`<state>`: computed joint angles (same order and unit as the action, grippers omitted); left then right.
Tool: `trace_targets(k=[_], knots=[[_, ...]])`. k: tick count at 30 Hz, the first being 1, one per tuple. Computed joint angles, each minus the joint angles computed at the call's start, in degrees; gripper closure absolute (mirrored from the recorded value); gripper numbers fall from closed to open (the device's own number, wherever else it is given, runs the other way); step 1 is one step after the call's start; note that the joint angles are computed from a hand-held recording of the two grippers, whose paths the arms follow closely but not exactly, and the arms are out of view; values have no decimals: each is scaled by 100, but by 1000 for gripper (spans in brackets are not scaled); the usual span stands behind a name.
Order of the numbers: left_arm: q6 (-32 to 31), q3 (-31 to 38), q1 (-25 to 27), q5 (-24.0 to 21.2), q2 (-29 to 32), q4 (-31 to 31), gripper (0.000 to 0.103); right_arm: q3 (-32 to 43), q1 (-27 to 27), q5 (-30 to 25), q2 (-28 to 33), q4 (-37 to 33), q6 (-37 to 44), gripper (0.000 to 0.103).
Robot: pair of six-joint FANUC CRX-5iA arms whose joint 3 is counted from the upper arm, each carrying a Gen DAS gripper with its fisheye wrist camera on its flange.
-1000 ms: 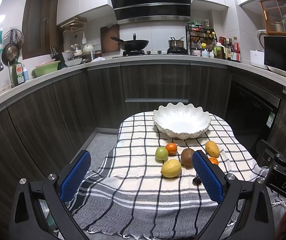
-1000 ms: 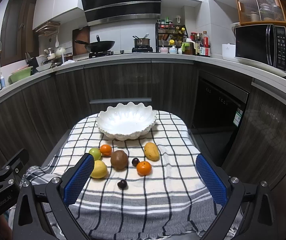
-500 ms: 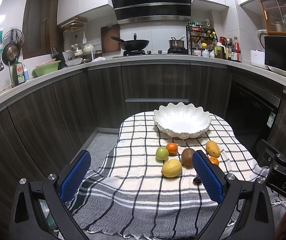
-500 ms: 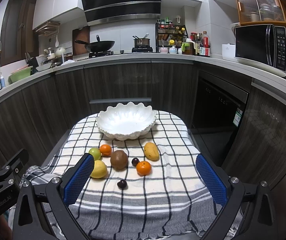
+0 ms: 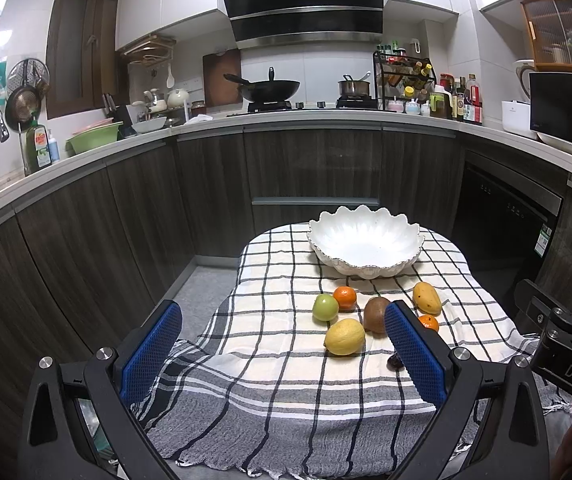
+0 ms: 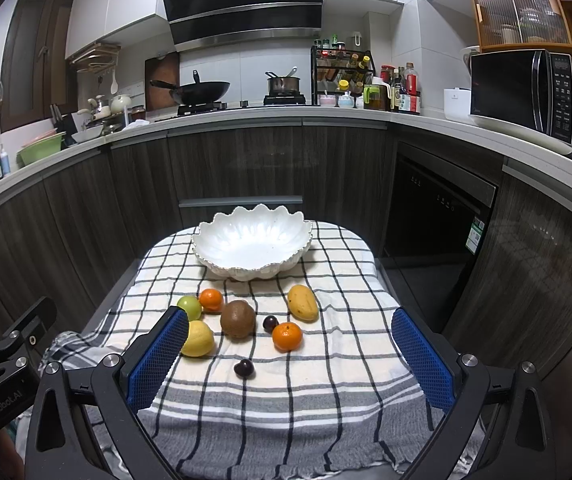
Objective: Organize fruits
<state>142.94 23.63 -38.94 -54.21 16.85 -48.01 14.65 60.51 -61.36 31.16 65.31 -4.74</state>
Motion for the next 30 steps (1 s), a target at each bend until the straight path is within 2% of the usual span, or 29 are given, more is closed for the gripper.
trace_targets(k=[18, 30], knots=[[1, -18, 26, 33, -8, 31, 0, -16, -72, 70, -5, -19, 22, 0], [-419, 331, 213, 10, 261, 361, 0, 368, -151, -70, 203, -243, 315, 0]])
